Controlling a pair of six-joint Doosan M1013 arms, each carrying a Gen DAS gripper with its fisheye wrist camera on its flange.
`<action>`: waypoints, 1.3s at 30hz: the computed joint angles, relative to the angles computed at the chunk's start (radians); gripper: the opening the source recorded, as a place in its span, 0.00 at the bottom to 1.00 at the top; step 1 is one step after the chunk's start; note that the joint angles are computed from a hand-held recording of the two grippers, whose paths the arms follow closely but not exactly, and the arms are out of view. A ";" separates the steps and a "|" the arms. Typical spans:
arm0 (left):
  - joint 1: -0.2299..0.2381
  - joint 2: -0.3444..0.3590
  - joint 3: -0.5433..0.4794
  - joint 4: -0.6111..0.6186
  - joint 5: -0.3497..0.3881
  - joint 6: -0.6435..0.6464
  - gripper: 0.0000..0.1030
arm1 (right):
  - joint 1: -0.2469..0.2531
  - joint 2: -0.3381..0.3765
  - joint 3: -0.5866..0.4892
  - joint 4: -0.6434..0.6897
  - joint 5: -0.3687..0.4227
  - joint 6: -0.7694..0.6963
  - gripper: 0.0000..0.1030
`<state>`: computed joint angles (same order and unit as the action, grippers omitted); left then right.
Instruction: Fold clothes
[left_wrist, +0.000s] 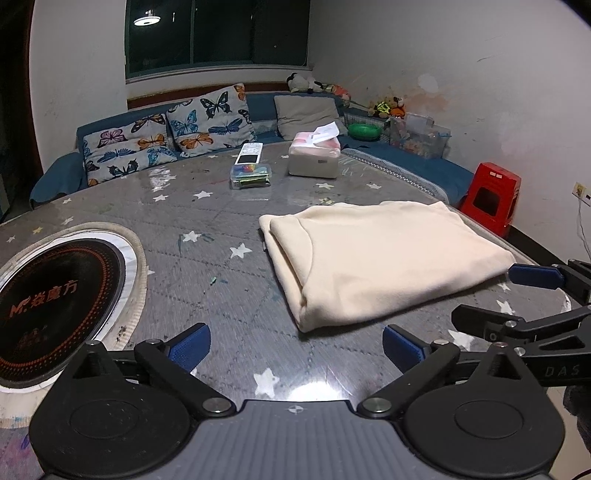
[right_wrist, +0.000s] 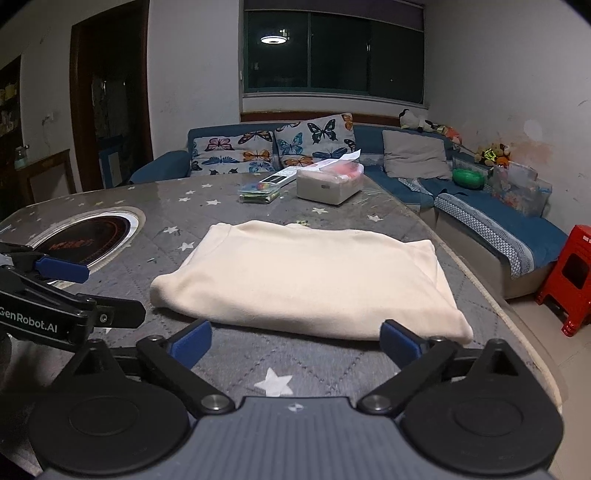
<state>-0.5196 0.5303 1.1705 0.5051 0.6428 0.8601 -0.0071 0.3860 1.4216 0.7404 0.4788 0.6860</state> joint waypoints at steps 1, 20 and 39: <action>-0.001 -0.004 0.007 0.004 -0.004 -0.005 0.99 | 0.001 -0.004 0.006 0.003 -0.005 -0.004 1.00; -0.028 -0.063 0.102 0.107 -0.035 -0.098 1.00 | 0.005 -0.075 0.115 0.155 -0.116 -0.130 1.00; -0.048 -0.086 0.143 0.195 -0.032 -0.177 1.00 | 0.013 -0.097 0.147 0.056 -0.149 -0.051 1.00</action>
